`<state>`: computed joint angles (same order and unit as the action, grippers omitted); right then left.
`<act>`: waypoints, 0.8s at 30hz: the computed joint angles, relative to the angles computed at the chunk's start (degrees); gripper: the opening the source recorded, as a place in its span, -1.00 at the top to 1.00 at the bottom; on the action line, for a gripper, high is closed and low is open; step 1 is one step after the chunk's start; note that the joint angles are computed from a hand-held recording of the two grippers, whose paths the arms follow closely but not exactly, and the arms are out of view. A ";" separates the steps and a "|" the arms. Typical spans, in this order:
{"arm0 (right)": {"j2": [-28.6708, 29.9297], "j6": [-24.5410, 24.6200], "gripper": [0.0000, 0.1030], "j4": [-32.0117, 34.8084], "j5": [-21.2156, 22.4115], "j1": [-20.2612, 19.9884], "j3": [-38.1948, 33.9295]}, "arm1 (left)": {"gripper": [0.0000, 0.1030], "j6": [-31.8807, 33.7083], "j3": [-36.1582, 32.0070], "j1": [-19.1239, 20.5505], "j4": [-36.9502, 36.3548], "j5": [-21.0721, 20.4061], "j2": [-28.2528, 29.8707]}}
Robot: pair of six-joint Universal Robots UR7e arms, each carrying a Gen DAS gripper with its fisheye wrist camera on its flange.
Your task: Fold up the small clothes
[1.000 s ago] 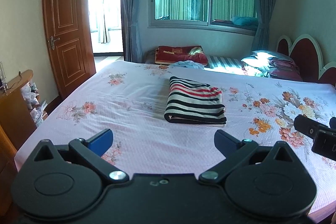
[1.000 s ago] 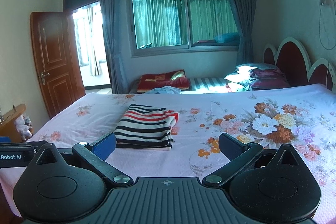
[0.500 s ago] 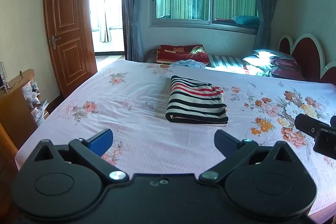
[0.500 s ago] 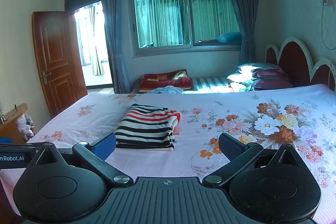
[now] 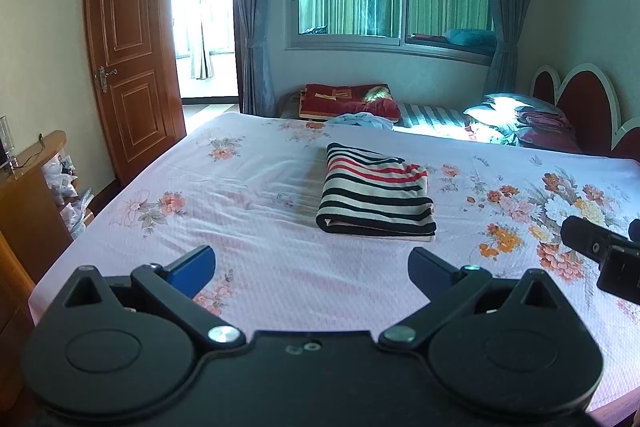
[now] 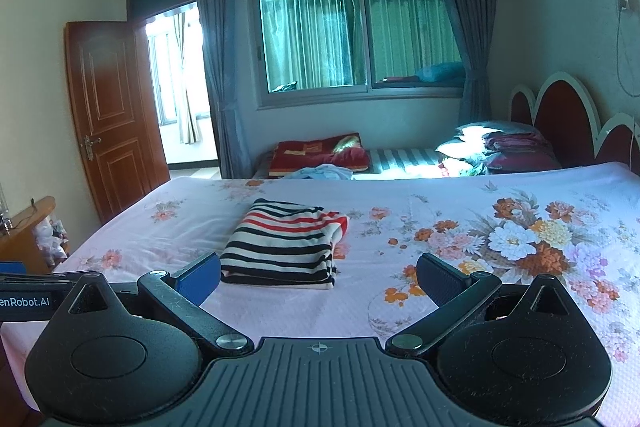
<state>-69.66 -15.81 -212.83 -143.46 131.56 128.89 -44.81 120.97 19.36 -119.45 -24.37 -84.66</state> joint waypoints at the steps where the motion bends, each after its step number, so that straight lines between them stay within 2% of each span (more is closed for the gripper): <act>1: -0.13 0.09 -0.99 0.19 0.01 0.00 0.02 | -0.99 0.09 0.05 0.01 -0.11 -0.02 -0.04; 24: -0.53 0.47 -0.99 0.92 1.11 -1.44 0.12 | -0.99 1.46 -0.09 0.81 -1.98 -0.60 0.98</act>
<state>-70.19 -15.34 -211.91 -142.35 130.12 129.02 -43.36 120.88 20.17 -121.44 -24.97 -83.69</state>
